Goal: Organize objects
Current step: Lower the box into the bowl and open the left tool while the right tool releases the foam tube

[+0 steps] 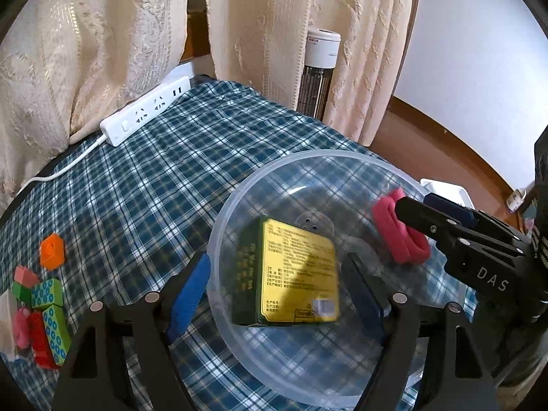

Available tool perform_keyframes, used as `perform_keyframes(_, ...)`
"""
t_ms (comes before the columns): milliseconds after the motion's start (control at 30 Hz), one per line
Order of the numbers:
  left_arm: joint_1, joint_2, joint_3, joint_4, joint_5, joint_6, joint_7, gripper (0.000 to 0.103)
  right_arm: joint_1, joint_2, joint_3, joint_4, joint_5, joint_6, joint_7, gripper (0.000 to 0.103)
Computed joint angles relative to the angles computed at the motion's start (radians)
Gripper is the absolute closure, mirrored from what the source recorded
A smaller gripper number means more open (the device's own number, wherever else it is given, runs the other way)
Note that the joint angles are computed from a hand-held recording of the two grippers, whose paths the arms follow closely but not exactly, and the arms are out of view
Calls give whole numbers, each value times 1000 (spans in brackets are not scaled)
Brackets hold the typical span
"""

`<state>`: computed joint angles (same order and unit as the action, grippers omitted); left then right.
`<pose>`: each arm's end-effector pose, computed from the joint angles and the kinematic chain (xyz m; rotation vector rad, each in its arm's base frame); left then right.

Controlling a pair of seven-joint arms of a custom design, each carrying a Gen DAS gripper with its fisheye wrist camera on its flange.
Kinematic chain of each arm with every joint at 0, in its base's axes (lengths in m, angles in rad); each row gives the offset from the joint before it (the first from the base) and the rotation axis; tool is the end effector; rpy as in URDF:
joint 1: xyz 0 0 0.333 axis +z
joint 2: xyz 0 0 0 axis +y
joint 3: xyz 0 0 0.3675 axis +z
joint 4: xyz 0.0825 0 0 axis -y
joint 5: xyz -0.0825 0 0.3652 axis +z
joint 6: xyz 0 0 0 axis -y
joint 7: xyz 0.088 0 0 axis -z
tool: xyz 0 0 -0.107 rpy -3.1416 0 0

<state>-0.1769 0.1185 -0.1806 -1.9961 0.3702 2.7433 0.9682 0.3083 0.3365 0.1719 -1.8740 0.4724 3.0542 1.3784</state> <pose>0.5709 -0.2232 0.5342 -1.8314 1.9102 -0.7242 0.6209 0.2660 0.4894 -1.7688 1.4691 -0.3189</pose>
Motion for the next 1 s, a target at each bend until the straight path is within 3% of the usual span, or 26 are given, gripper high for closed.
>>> perform_keyframes(267, 4, -25, 1, -27, -5, 2, -13, 23, 2, -12, -2, -17, 7, 1, 12, 42)
perform_keyframes(1000, 12, -72, 5, -101, 135, -10, -121, 19, -26, -51, 46, -67, 97, 28, -54, 42)
